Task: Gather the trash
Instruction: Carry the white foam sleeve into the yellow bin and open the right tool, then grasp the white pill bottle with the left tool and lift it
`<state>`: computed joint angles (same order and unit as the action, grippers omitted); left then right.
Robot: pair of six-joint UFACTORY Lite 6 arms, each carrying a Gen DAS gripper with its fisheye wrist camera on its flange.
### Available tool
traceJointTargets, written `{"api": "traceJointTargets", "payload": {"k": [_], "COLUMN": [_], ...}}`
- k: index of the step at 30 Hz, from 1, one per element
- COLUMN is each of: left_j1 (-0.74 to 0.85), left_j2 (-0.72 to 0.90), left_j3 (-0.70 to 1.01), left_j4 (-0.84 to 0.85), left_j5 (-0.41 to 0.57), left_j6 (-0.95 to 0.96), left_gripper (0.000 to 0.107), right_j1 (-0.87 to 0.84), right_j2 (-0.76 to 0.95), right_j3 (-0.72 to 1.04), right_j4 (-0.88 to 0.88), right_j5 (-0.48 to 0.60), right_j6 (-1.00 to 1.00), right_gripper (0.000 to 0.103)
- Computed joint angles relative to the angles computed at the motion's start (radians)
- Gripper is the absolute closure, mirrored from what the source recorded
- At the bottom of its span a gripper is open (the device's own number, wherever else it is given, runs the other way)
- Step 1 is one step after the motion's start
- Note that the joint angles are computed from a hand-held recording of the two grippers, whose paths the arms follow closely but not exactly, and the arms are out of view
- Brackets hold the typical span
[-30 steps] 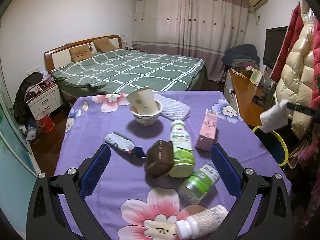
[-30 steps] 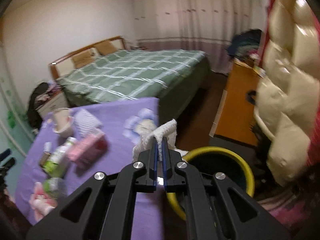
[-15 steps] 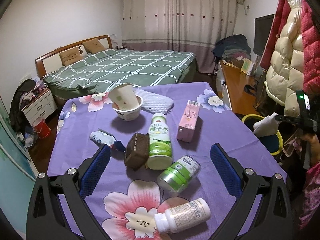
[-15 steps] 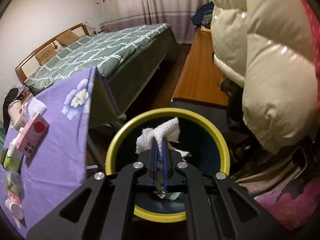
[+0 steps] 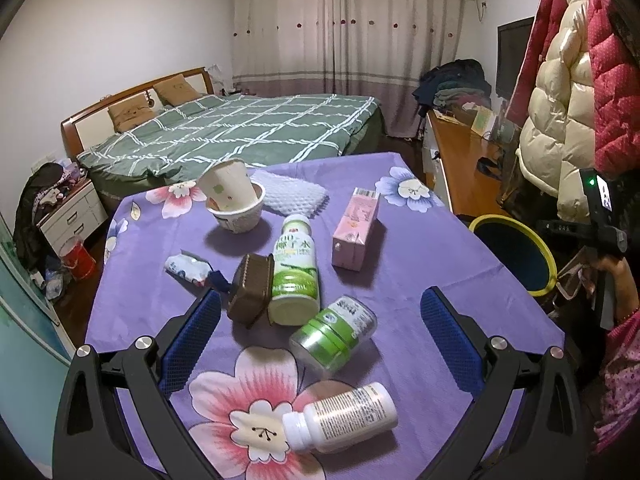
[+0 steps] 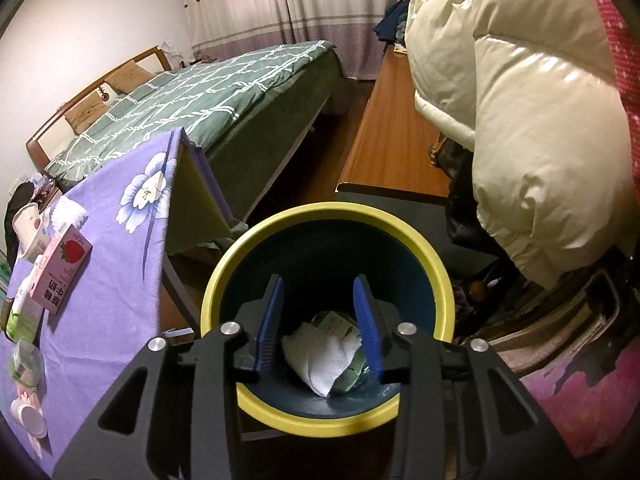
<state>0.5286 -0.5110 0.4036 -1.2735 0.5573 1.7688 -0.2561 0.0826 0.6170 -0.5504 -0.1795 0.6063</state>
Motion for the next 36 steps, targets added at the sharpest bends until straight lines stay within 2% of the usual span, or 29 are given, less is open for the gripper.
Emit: {"api": "traceJointTargets", "payload": {"k": [9,14,19,24,28,32,36], "left_j1": [0.003,-0.030,-0.045,-0.050,-0.062,-0.096,-0.110], "left_j2": [0.005,0.041,0.133,0.229,0.277,0.323,0.337], "left_j3": [-0.104,-0.169,-0.192,-0.180,-0.172,-0.156,-0.152], "left_j4": [0.089,0.034,-0.133,-0.316,-0.398,-0.463,-0.506], "left_j5": [-0.036,-0.122,-0.189,-0.207,-0.208,-0.230,-0.237], "left_j6": [-0.096,-0.073,0.084,0.263,0.342,0.396,0.437], "left_gripper": [0.009,0.009,0.009,0.009,0.009,0.019,0.020], "right_j1": [0.058,0.090,0.103,0.106,0.106,0.107,0.105], "right_j2": [-0.039,-0.068,-0.089,-0.102,-0.106,-0.107,-0.115], "right_j3": [-0.024,-0.052,-0.075,-0.081,-0.082,-0.083,-0.091], "right_j4": [0.035,0.087,0.096,0.094,0.076,0.079,0.098], "right_j5": [0.002,0.000,-0.002,0.000,0.000,0.001,0.000], "right_j6": [-0.033,-0.082,-0.086,-0.080,-0.065,-0.065,-0.080], "right_gripper": [0.064,0.064,0.064,0.063,0.063,0.063,0.063]}}
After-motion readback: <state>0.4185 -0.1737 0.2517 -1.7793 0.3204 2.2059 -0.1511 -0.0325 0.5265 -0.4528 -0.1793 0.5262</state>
